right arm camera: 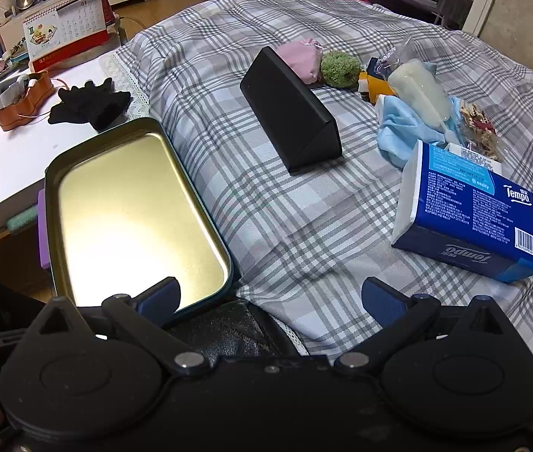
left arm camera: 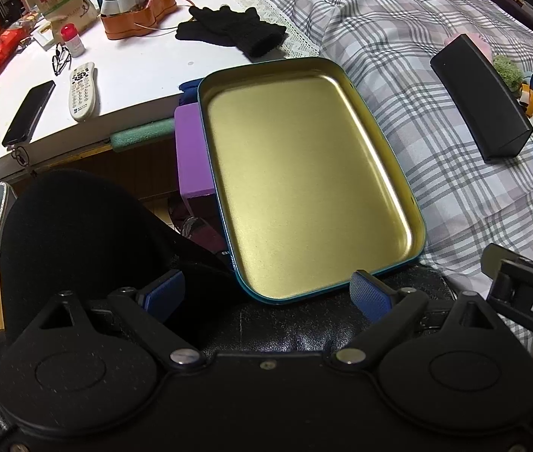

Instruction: Organize soft objects

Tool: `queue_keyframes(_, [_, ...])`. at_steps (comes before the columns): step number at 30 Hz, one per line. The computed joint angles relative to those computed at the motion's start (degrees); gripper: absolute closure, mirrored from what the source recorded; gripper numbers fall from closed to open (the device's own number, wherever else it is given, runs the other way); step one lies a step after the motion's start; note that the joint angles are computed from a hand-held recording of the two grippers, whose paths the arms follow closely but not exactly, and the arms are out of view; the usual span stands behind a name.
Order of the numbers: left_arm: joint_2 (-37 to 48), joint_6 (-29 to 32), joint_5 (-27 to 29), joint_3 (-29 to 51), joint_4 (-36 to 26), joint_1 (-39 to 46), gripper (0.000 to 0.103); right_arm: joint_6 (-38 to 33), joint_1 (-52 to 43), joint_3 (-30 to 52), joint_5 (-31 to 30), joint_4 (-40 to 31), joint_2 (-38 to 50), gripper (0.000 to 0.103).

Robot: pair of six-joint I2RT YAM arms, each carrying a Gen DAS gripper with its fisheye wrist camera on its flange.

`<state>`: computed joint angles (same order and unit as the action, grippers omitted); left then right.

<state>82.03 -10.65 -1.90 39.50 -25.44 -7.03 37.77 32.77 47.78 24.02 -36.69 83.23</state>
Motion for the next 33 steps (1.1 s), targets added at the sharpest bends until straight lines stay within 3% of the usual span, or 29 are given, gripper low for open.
queue_keyframes(33, [1.0,-0.3,-1.8,-0.1,0.3,-1.6,0.012,0.4,-1.0,0.5,-0.4,-0.8,0.8,0.0])
